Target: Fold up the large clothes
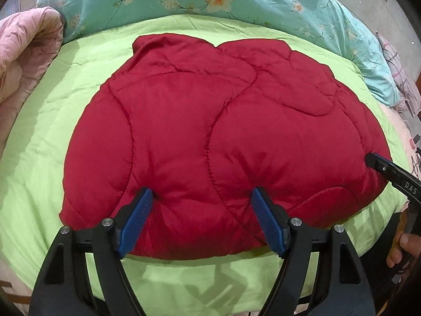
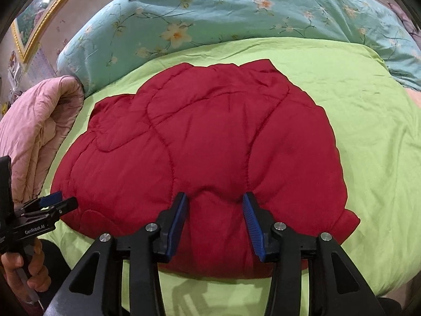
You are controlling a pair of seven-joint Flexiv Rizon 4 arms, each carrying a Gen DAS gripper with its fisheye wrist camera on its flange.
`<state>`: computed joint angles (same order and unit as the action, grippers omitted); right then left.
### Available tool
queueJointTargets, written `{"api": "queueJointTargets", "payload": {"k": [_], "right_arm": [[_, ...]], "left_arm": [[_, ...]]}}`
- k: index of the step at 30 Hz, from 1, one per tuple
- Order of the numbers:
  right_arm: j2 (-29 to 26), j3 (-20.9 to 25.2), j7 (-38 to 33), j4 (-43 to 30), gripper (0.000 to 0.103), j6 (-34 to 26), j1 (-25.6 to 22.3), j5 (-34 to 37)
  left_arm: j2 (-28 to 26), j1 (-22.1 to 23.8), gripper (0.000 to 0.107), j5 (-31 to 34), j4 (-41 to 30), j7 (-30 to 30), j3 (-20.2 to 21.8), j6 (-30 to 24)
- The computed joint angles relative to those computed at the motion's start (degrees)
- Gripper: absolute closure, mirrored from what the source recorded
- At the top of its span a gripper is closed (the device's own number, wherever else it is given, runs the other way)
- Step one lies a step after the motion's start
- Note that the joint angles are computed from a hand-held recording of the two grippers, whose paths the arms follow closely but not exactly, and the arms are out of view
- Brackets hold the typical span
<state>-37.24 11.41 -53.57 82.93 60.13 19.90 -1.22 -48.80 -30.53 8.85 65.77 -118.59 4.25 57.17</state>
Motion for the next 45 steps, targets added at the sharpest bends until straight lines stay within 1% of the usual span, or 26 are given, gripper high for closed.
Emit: {"api": "queueJointTargets", "payload": {"k": [3, 10, 12, 14, 17, 18, 20, 21, 23, 28, 31, 34, 39, 45], "right_arm": [[-0.29, -0.60, 0.66, -0.14, 0.057, -0.55, 0.29, -0.46], [-0.45, -0.38, 0.66, 0.21, 0.056, -0.36, 0.05, -0.28], [-0.43, -0.44, 0.76, 0.07, 0.056, -0.77, 0.12, -0.41], [-0.03, -1.20, 1.50, -0.23, 0.056, -1.53, 0.73, -1.38], [0.89, -2.40, 2.08, 0.08, 0.054, 0.46, 1.99, -3.68], [0.77, -2.72, 2.23, -0.33, 0.054, 0.27, 2.30, -4.44], [0.02, -3.62, 2.51, -1.52, 0.054, -1.17, 2.90, -6.24], [-0.77, -3.52, 2.51, -2.71, 0.053, -3.30, 2.77, -6.46], [-2.41, -1.67, 1.29, -4.60, 0.052, -5.17, 1.23, -4.31], [-4.19, -1.98, 0.26, -5.55, 0.045, -4.70, 1.10, -3.70], [-3.95, -1.96, 0.65, -5.28, 0.044, -4.49, 1.02, -3.12], [-2.93, -1.96, 1.20, -4.34, 0.043, -3.83, 0.96, -2.74], [0.27, -1.32, 0.79, -0.92, 0.042, -1.82, 0.52, -2.20], [3.90, 0.67, -1.74, 2.36, 0.040, -1.53, -0.25, -0.48]], "left_arm": [[-0.48, -0.23, 0.028, 0.29, -0.59, -0.06, 0.27, -0.31], [-2.35, -0.01, 0.021, 0.36, -2.81, 0.99, 0.08, -1.30], [-2.64, 0.05, 0.021, 0.32, -3.22, 1.31, 0.11, -1.55], [-2.77, -0.06, 0.021, 0.44, -3.46, 1.43, 0.26, -1.84], [-2.73, 0.00, 0.021, 0.53, -3.30, 1.76, 0.20, -1.64], [-2.74, 0.08, 0.021, 0.45, -3.31, 1.93, 0.11, -1.68], [-2.85, 0.32, 0.020, 0.11, -3.46, 2.36, -0.21, -1.73], [-2.93, 0.53, 0.020, -0.15, -3.51, 2.66, -0.46, -1.63], [-3.09, 0.67, 0.019, -0.45, -3.61, 3.02, -0.59, -1.48], [-3.70, 0.72, 0.016, -0.97, -4.50, 3.48, -0.55, -1.81], [-2.97, 0.66, 0.016, -1.03, -3.42, 3.49, -0.58, -1.24], [-1.34, 0.79, 0.016, -1.08, -0.71, 3.53, -0.87, 0.91], [0.90, 0.87, 0.016, -1.75, 2.75, 3.12, -1.16, 2.74], [3.65, 1.40, 0.016, -3.23, 7.63, 3.00, -2.07, 5.65]]}}
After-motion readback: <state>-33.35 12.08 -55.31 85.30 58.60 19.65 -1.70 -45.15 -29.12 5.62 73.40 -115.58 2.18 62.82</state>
